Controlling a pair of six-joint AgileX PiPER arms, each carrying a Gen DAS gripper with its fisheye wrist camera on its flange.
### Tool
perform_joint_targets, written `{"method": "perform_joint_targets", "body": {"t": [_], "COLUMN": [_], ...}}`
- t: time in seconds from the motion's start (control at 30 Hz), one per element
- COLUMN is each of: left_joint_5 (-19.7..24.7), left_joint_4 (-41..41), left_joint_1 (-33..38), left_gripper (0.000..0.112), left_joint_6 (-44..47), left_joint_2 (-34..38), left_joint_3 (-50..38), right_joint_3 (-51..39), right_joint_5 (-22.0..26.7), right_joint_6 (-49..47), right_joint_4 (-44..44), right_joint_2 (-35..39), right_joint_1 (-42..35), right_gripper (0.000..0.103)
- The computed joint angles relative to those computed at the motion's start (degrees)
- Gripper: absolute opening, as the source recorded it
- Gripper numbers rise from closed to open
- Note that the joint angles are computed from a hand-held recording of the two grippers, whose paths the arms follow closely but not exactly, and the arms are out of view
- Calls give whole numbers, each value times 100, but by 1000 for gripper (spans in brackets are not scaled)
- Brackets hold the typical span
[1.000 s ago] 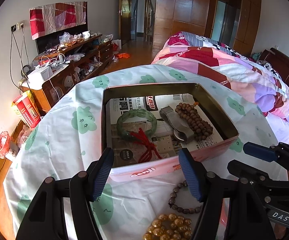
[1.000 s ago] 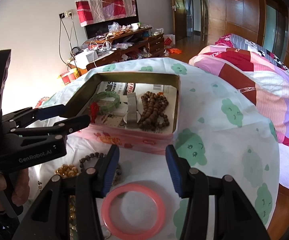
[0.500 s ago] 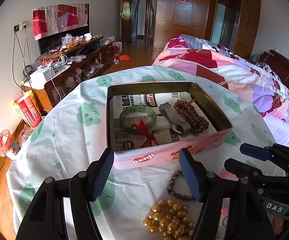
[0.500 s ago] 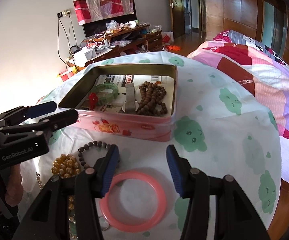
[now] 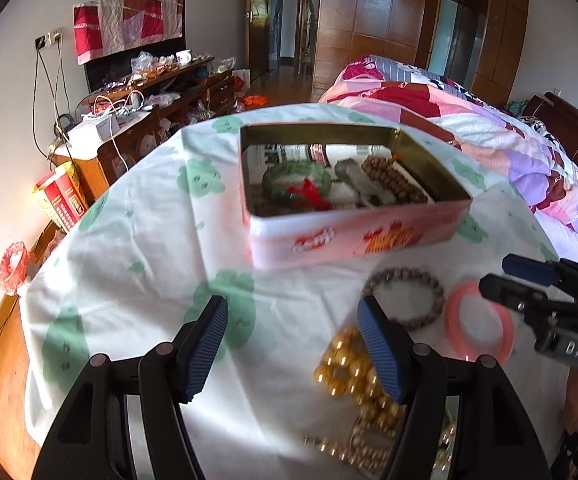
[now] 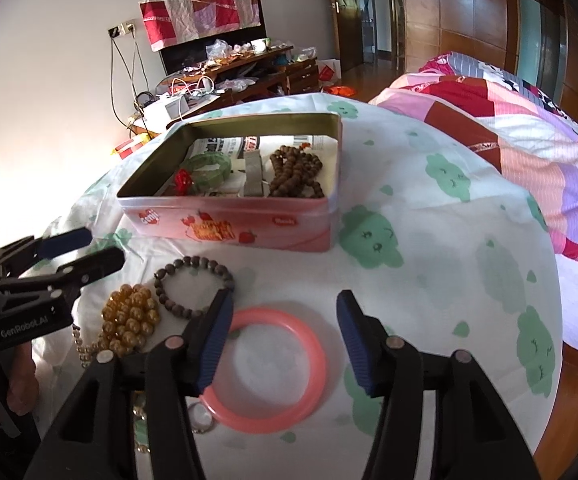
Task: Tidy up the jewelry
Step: 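Move the left tool to the gold bead necklace and close on it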
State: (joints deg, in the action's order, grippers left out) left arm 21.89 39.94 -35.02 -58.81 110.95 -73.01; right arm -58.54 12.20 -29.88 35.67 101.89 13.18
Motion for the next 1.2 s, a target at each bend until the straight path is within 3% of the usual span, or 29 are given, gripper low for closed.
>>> {"method": "perform_joint_targets", "body": {"t": [0.33, 0.47, 0.57, 0.63, 0.7, 0.87, 0.93, 1.13, 1.2], "left_joint_5": [-156, -103, -184, -102, -336, -525, -694, -989, -1012], "left_joint_4": [861, 681, 149, -142, -817, -1458, -1729, -1574, -1088], "left_joint_1": [-386, -559, -561, -559, -451, -388, -328, -111, -41], "left_gripper": [68, 68, 68, 62, 47, 22, 22, 22, 22], "left_joint_6": [-1117, -883, -359, -28, 632, 1376, 1642, 1315, 830], "left_joint_2": [-497, -338, -202, -108, -75, -72, -135, -442, -594], "left_joint_3": [787, 593, 444, 297, 276, 267, 368, 615, 691], "right_joint_3": [597, 954, 1143, 1178, 1163, 1198, 1214, 1174, 1164], "right_joint_5": [-203, -391, -441, -416, -410, -407, -393, -253, -285], "right_joint_6": [-469, -723, -1495, -1886, -2007, -2692, -2953, -2887, -2807], "right_joint_4": [537, 854, 1672, 2071, 2210, 2880, 3155, 3159, 3087], "right_joint_2": [-337, -522, -582, -578, -557, -546, -555, -502, -509], "right_joint_1": [-18, 8, -52, -101, -102, -106, -132, -242, -217], "right_gripper": [59, 59, 59, 59, 59, 59, 59, 59, 59]}}
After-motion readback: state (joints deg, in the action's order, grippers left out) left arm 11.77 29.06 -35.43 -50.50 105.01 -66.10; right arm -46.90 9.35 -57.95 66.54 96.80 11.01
